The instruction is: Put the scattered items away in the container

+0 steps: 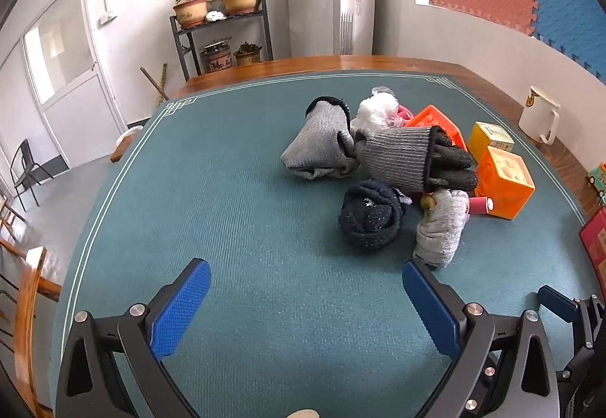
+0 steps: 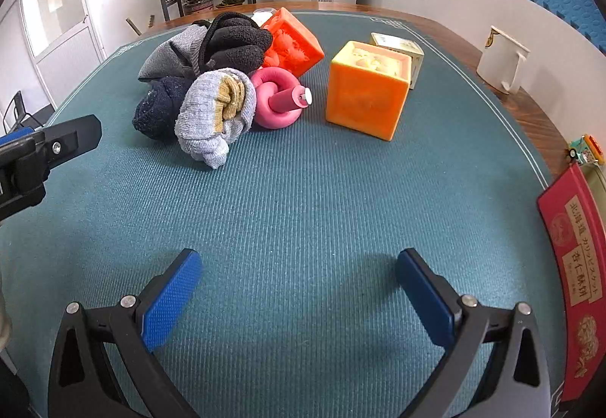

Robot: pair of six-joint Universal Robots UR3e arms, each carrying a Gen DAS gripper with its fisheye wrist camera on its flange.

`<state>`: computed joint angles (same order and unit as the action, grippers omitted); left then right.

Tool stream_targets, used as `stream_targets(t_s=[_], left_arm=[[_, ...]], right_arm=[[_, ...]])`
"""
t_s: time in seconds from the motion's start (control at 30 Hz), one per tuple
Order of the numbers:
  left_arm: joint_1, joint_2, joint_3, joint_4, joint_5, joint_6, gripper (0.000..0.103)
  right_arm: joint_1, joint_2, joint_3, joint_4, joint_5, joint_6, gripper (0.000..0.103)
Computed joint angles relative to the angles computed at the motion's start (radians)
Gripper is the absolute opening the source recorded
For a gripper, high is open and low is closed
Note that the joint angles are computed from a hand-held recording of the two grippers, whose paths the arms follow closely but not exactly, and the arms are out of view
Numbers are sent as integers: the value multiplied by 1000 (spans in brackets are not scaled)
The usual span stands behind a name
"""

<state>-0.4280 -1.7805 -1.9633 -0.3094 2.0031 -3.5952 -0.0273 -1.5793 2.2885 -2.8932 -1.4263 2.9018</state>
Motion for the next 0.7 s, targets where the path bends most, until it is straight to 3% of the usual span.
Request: stream_targets(t_s=[0.33,0.7], left_arm=[[-35,5,63,-62,37,40,102],[10,-8,53,-40,-36,49,102]], right_arm=[[1,8,-9,1,-1,0,103],[-8,-16,9,8,4,-6,102]])
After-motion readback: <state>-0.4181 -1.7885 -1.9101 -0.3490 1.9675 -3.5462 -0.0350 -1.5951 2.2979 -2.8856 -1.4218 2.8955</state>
